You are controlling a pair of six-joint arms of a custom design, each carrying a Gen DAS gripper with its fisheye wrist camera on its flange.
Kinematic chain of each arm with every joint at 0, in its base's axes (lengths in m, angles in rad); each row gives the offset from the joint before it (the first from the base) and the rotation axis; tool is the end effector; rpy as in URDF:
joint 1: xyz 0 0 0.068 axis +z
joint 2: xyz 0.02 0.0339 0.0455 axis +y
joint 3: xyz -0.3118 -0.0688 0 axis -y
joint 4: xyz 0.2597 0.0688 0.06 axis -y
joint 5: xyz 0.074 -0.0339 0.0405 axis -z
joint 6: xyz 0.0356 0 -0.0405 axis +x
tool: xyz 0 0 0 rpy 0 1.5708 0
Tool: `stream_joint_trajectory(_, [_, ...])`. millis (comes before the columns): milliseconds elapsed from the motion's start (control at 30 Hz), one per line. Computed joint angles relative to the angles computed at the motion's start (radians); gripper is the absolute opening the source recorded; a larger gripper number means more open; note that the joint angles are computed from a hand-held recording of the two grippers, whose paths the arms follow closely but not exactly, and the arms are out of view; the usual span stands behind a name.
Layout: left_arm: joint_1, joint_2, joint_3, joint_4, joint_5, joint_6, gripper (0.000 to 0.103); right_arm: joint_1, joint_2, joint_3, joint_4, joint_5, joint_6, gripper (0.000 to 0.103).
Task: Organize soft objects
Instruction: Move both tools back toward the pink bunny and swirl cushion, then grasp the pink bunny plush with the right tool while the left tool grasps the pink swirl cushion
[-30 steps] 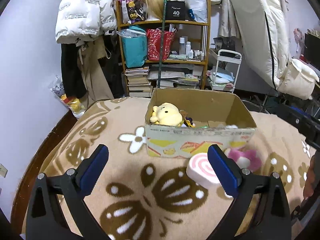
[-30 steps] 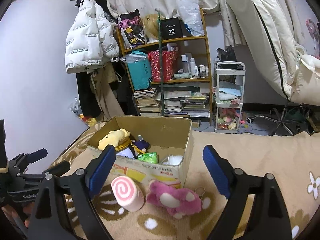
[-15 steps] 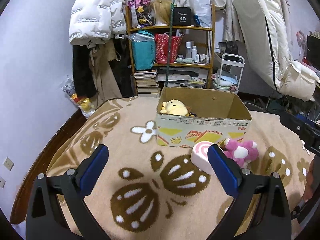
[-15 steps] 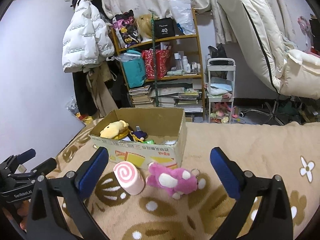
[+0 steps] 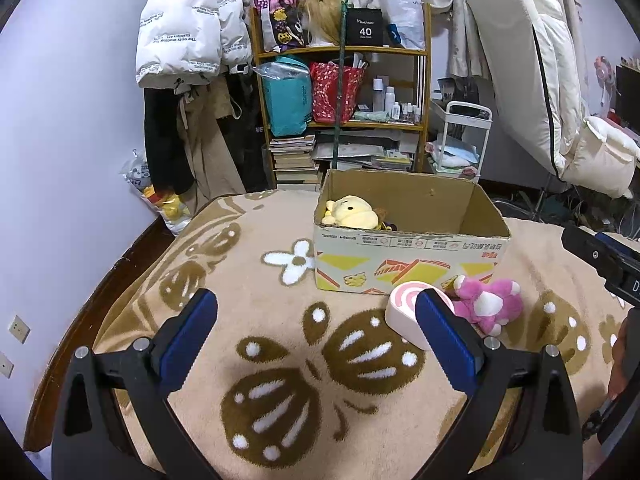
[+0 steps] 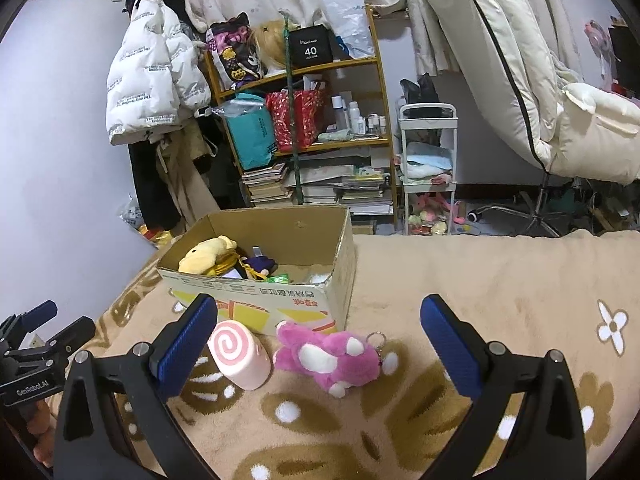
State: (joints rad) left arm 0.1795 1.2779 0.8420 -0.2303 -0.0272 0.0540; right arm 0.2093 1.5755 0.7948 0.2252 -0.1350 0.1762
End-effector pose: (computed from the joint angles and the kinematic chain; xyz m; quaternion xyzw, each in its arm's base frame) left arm 0.2723 0.0504 0.2890 -0.0623 0.8972 0.0631 0.4326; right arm 0.3326 0.0755 0.2275 -0.0472 0.8712 0.1508 0.4647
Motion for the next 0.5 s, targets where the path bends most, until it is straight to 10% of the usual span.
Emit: stream_joint_trajectory(500, [-0.043,0.171,0.056,0.12,-0.032,-0.062,0.098,0.02,0.113,0.087,-0.031,-0.015,-0.01,0.103])
